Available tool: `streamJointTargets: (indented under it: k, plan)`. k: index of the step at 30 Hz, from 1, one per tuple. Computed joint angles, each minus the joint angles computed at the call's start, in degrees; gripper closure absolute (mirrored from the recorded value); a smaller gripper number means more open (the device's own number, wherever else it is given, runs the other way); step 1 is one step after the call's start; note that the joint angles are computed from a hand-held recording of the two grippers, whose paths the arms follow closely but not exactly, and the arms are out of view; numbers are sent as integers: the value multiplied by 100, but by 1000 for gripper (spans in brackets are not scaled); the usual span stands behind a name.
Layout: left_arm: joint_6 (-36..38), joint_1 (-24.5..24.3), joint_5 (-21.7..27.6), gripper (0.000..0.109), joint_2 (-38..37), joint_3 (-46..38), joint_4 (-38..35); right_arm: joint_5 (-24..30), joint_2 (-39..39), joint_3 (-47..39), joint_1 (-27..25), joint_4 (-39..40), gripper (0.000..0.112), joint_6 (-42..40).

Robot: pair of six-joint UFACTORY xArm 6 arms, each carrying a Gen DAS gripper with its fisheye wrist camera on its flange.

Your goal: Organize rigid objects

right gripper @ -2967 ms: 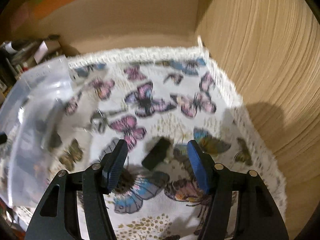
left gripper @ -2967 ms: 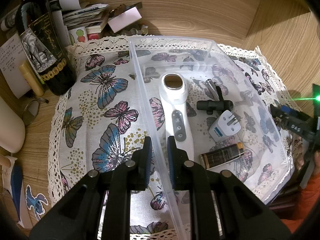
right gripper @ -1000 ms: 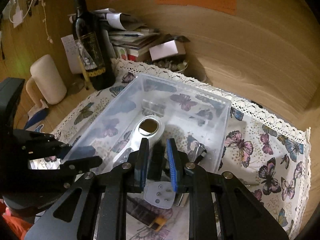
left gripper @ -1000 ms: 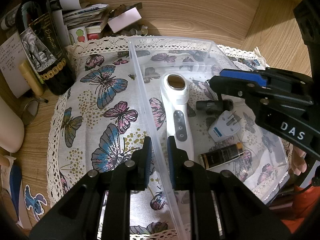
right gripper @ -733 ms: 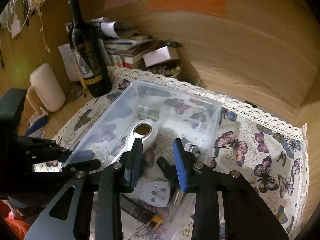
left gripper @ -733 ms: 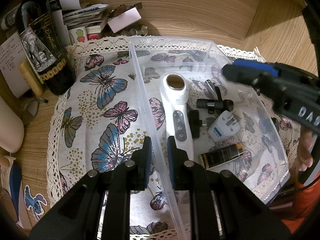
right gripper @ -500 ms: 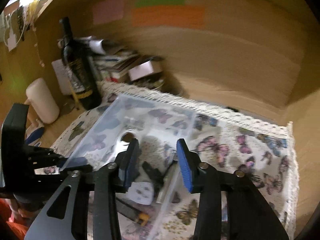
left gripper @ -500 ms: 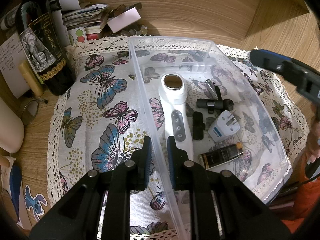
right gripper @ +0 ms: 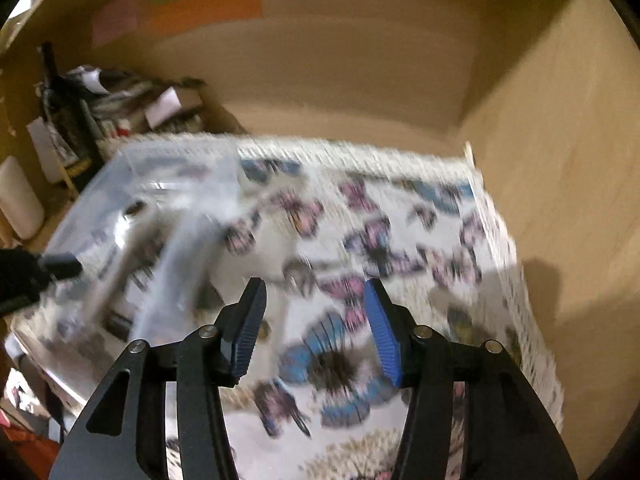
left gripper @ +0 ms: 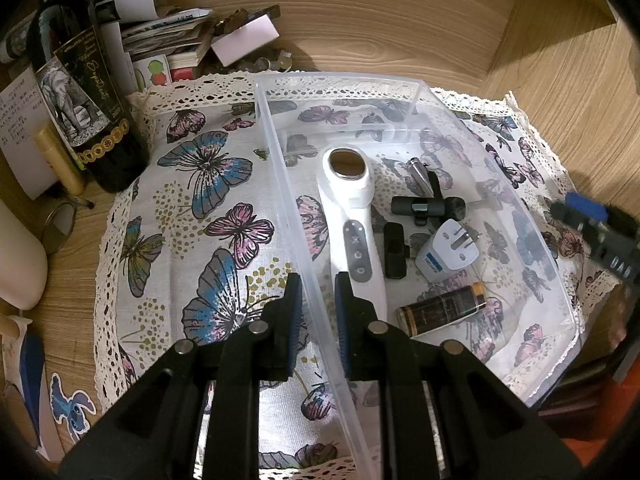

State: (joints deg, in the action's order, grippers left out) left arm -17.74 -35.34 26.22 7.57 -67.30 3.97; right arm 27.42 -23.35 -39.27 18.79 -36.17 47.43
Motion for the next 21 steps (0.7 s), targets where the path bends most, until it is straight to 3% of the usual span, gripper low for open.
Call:
streamJointTargets:
  k: [10,13,21]
  plan:
    - [16,3,-2,93,-5,6,-10,-283,22,611,-191,905,65,-250]
    - [18,4,-7,93,-5,8,-6,-353,65,655,-200,1149,83,-453]
    - [17,3,-6,93,-9,11,-13,-458,6,459,-154,537,84,-98]
